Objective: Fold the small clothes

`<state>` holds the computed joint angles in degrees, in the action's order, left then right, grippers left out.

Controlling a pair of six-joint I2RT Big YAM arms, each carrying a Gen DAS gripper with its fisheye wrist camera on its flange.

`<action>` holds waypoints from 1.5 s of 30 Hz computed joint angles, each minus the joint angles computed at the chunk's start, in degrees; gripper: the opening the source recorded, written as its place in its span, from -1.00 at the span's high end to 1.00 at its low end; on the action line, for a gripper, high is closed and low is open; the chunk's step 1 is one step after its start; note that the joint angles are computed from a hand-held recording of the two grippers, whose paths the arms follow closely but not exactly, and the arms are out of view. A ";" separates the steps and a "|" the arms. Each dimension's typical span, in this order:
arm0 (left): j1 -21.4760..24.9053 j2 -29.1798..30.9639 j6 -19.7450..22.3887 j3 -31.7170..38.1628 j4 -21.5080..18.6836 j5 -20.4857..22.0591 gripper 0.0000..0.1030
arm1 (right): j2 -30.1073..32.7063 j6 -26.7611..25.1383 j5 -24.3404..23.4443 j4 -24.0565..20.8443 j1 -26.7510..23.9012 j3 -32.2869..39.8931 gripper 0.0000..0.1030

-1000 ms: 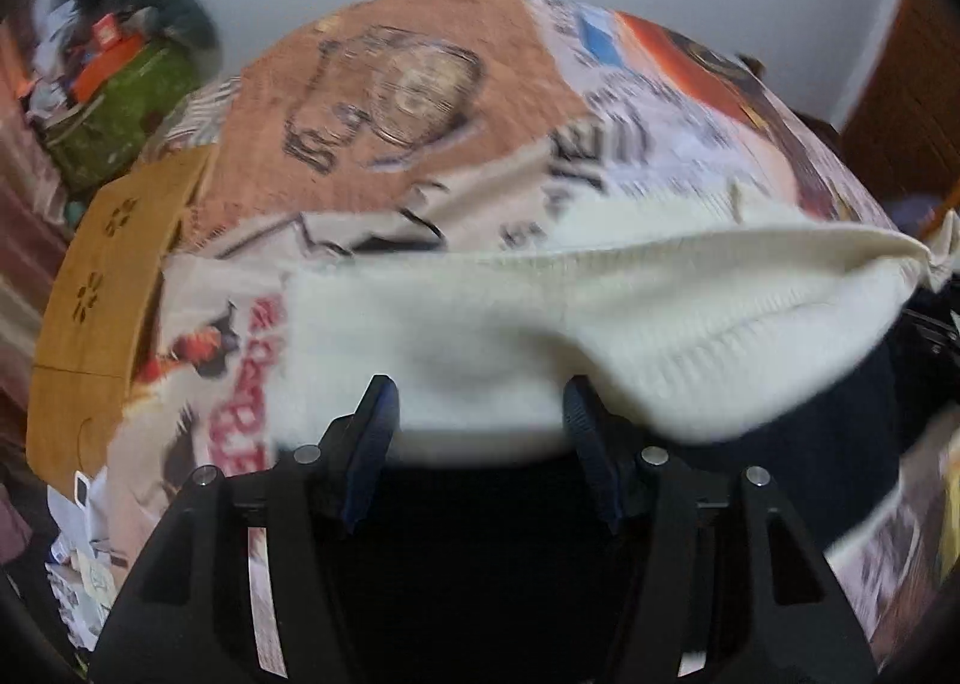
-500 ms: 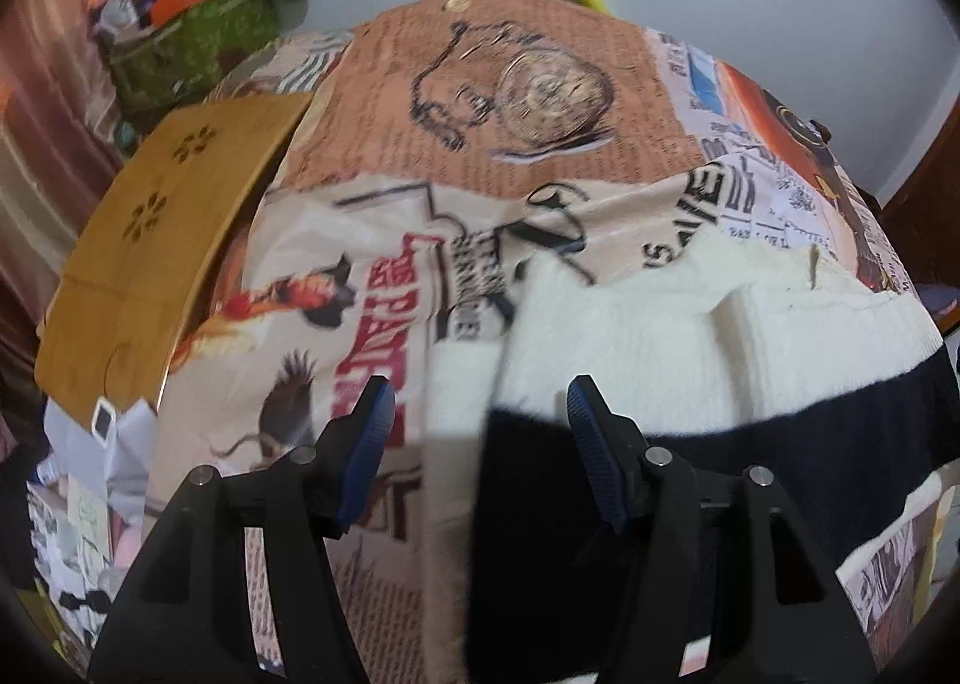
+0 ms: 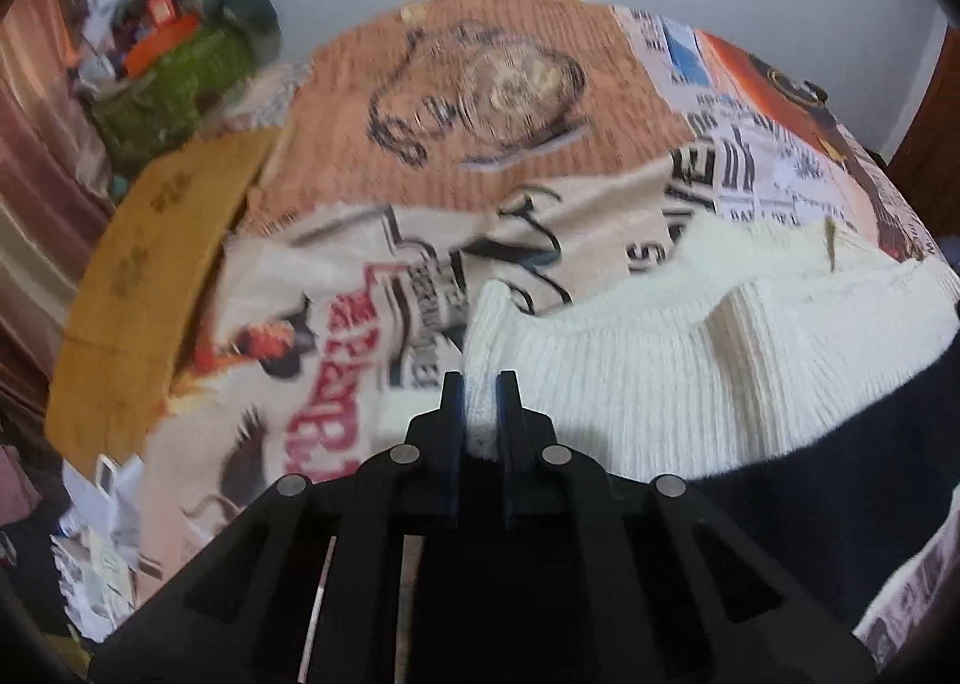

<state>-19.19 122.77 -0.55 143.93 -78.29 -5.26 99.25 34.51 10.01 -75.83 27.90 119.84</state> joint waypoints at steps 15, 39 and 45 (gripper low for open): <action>3.71 -3.59 -1.12 -7.81 1.70 -2.96 0.82 | -0.87 -4.14 8.91 -4.03 2.69 1.28 0.78; 4.31 -28.53 -10.56 -40.87 7.54 14.38 -0.91 | -3.58 -0.37 5.25 -8.43 13.06 -3.60 0.06; 3.99 -28.52 -13.69 -43.07 7.70 23.19 -0.91 | -1.70 -1.82 9.19 -11.24 14.07 2.44 -0.06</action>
<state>-15.20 94.25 -14.24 100.87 -70.59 17.93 97.55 32.69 19.19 -87.07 41.97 122.28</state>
